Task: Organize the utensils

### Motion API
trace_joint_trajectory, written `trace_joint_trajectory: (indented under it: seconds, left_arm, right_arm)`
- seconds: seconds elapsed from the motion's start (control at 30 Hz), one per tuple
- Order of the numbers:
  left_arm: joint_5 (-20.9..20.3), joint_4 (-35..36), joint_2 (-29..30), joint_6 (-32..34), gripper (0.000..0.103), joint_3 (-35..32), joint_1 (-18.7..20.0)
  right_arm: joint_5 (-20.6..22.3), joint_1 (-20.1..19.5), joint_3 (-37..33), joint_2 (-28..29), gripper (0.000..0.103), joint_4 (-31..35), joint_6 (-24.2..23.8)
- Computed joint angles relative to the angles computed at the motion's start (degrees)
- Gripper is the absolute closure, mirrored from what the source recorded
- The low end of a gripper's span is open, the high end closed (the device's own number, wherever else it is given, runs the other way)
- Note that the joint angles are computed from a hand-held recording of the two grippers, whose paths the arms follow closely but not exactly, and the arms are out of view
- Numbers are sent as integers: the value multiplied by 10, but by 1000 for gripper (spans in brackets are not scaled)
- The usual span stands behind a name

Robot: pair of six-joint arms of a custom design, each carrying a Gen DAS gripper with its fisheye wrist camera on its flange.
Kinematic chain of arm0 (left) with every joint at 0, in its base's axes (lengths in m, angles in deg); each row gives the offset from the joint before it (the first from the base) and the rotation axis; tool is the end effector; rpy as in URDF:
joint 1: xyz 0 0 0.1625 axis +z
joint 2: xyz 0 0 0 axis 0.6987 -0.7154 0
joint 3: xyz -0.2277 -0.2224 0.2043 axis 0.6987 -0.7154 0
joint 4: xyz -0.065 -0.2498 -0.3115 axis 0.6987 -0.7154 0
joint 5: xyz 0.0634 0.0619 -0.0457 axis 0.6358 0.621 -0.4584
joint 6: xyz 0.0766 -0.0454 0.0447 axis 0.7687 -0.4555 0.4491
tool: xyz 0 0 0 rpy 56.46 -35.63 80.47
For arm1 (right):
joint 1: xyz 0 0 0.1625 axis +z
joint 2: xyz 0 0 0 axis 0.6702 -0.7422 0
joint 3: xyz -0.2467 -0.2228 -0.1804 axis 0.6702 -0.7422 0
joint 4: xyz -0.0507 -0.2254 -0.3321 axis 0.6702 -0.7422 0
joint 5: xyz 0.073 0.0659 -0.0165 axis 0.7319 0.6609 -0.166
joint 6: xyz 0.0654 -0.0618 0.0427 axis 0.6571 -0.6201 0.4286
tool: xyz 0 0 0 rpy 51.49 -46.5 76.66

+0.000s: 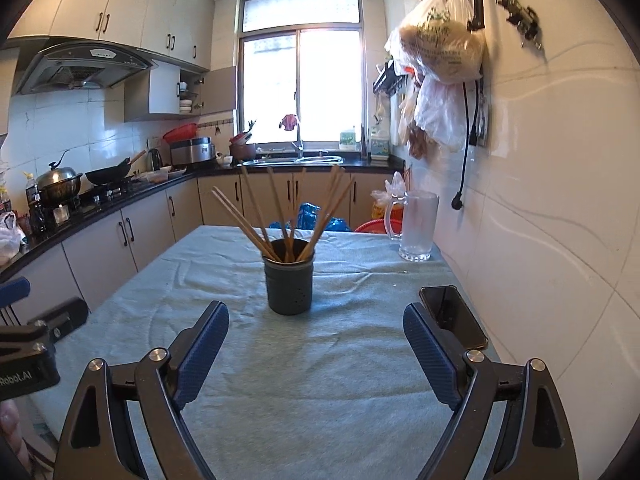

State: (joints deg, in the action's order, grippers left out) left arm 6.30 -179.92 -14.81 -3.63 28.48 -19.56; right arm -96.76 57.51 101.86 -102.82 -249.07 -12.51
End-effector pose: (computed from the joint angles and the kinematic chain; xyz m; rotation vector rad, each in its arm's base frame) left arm -0.3629 -0.4144 0.0704 0.6479 2.0952 -1.1670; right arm 0.1448 -0.3782 0.2806 0.3529 -1.9230 1.3940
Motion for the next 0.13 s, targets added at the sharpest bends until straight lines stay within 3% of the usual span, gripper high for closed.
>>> trace_joint_trajectory:
  seconds: [0.13]
  left_arm:
    - [3, -35, -29, 21, 0, 36, -14]
  right_arm:
    - [-26, 29, 13, 9, 9, -17, 7]
